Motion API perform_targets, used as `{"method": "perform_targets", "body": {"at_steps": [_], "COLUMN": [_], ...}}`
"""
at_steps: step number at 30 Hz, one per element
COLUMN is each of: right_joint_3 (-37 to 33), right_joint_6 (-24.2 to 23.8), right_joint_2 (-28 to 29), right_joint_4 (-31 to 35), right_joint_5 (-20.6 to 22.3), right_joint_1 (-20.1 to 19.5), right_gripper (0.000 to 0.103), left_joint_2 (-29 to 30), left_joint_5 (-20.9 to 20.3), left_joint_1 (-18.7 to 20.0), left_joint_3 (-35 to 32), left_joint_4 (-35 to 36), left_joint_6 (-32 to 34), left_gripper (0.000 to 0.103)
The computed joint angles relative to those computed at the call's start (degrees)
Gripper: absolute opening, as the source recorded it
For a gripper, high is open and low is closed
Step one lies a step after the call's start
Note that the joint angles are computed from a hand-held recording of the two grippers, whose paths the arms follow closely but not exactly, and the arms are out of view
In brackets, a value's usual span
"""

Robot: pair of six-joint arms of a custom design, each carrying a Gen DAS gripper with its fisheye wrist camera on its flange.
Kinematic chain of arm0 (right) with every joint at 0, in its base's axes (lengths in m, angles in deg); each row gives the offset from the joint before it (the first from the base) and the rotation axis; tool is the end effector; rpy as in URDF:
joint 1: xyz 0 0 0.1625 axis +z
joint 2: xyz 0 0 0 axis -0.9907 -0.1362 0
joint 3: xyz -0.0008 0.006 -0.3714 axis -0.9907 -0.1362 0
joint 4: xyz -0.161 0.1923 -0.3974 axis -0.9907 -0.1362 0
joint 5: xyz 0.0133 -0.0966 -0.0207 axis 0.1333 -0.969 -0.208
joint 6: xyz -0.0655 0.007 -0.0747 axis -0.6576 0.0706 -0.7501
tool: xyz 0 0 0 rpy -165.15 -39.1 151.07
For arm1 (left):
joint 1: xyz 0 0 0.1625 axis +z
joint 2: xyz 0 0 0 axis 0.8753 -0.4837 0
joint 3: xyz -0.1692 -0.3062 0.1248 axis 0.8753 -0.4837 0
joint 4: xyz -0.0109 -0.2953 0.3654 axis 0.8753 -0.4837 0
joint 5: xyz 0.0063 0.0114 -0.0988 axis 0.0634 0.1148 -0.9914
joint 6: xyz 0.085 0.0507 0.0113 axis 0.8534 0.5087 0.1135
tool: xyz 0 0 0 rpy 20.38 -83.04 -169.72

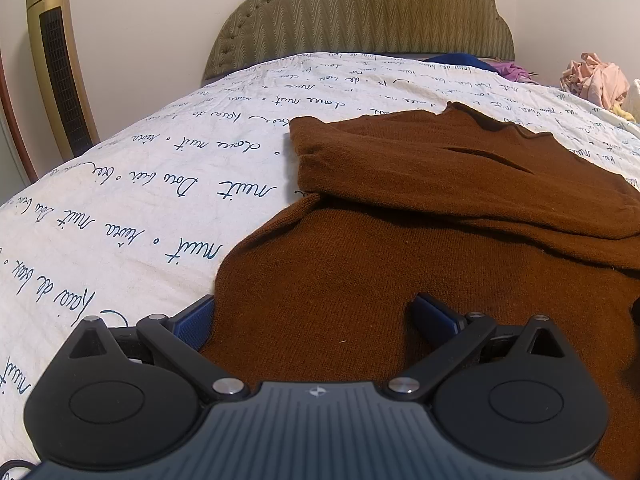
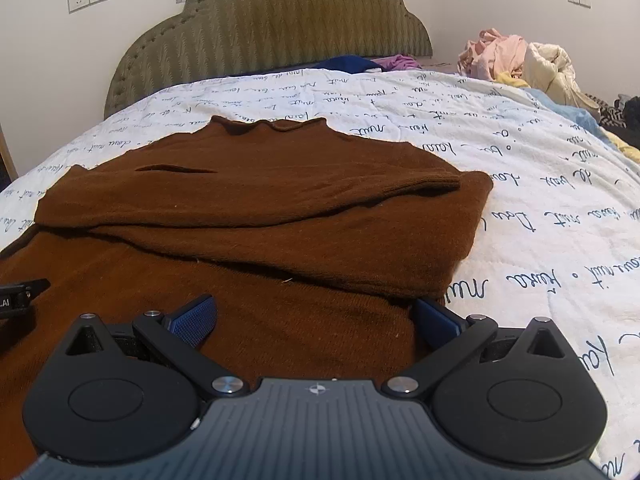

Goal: Fold small clothes

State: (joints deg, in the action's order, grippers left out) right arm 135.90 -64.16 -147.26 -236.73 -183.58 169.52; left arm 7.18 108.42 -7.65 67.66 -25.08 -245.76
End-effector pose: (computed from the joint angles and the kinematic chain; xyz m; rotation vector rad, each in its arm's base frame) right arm 0.0382 -0.5730 0.2162 -0.1858 -1.8595 1.2462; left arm -0.2813 -0.7137 -0.0330 0.8597 2.2457 -0.8381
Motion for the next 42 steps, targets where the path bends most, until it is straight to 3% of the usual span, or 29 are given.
{"method": "perform_targets", "body": {"at_steps": [16, 24, 35, 40, 42], "right_joint_3": [0.99, 2.49, 5.86, 6.93, 7.65], "right_joint_6": [0.92, 2.03, 6.98, 4.90, 3.91], "right_joint_2": [-0.37, -1.31, -3.57, -4.01, -3.94], "right_joint_4": [-0.56, 0.43, 0.45, -0.26, -3.35], "right_joint_5": [0.13, -0.57, 0.31, 0.53, 1.61], "right_joint_1": [0.19, 1.05, 1.24, 1.80, 2.00], "right_gripper": [0.103, 0.103, 0.103, 0.103, 0.103], "left_joint_2": [-0.20, 0.76, -0.93, -2.83, -3.60], "left_joint_5": [0.04, -1.52, -2.06, -2.15, -2.09], "left_joint_1": [-0.02, -0.84, -1.38, -1.65, -1.66], "left_joint_3": [0.22, -2.01, -0.35, 2.34, 3.44], "left_joint_4": [-0.01, 4.54, 8.37, 7.89, 7.53], "left_joint_6": [-0.19, -1.25, -4.16, -3.86, -3.77], "left_gripper": [0.103, 0.103, 0.103, 0.103, 0.103]}}
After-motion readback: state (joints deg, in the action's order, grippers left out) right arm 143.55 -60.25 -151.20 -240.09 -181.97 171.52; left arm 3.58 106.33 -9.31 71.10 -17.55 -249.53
